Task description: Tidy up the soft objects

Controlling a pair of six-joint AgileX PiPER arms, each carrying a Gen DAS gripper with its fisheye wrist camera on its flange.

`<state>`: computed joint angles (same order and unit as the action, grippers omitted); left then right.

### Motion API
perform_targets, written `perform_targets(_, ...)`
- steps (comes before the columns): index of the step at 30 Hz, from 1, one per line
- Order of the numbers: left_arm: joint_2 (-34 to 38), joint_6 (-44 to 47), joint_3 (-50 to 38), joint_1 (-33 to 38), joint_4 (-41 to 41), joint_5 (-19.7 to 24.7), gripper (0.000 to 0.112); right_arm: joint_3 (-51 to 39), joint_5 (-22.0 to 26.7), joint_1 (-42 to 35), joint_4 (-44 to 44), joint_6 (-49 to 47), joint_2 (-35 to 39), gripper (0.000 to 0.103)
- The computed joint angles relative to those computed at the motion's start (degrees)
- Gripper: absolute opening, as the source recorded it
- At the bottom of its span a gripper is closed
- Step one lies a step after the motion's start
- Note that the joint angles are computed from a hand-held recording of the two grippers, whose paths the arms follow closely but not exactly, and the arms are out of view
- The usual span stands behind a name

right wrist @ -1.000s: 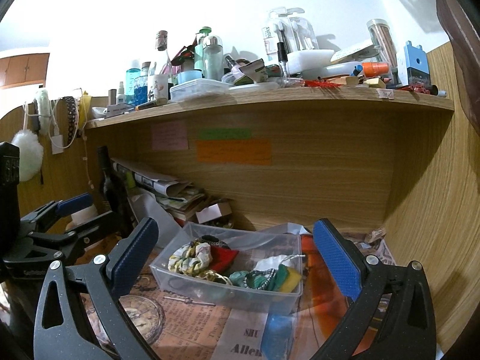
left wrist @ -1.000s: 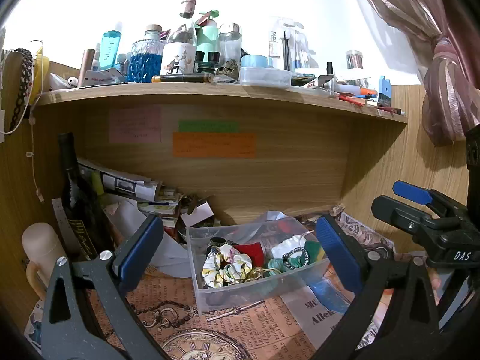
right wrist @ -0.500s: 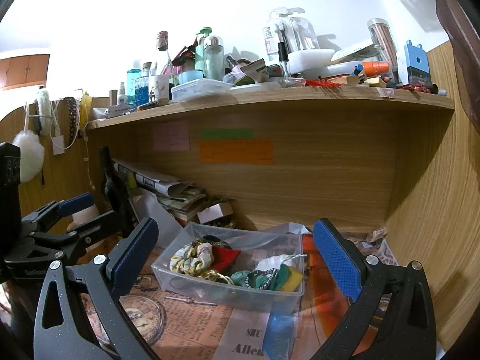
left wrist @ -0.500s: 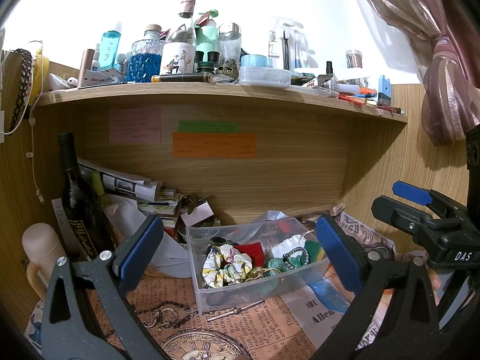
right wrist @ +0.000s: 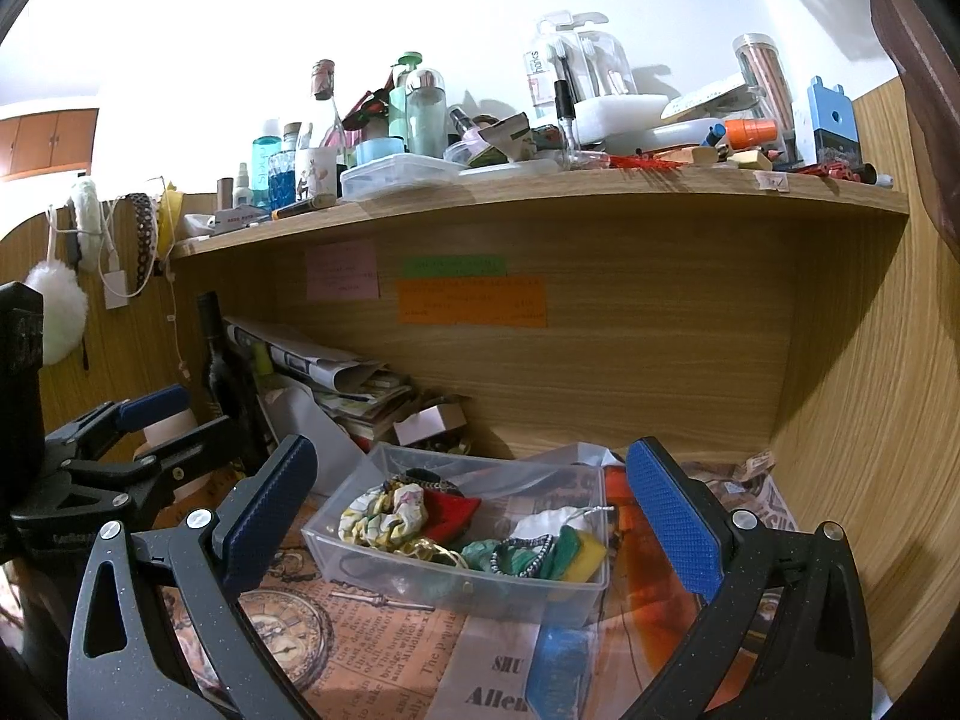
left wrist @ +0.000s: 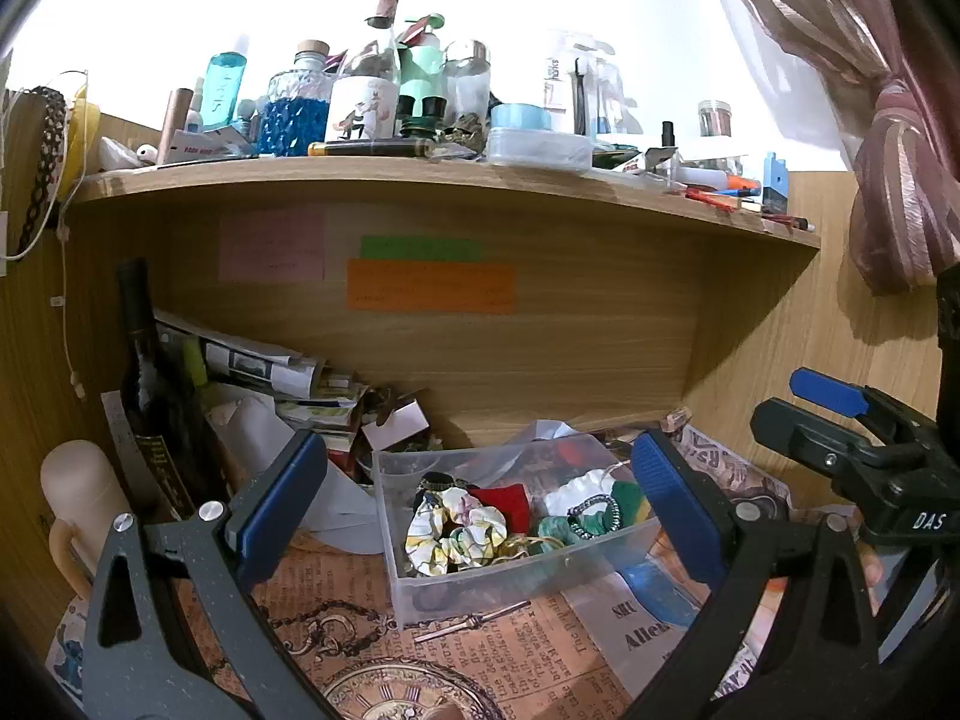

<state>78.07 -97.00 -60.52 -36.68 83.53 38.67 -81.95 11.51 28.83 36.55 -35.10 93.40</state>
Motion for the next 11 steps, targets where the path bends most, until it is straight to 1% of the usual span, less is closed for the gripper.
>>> perform_targets(6, -0.24, 0.74, 0.44, 1.50, -0.27, -2.61, 0.103, 0.10, -0.25, 0.24, -1.17, 1.04, 0.19, 0.103)
perform_targets(11, -0.16, 0.89, 0.40, 1.22, -0.20, -2.99, 0.103, -0.02, -0.79, 0.91, -3.65, 3.47, 0.68, 0.103)
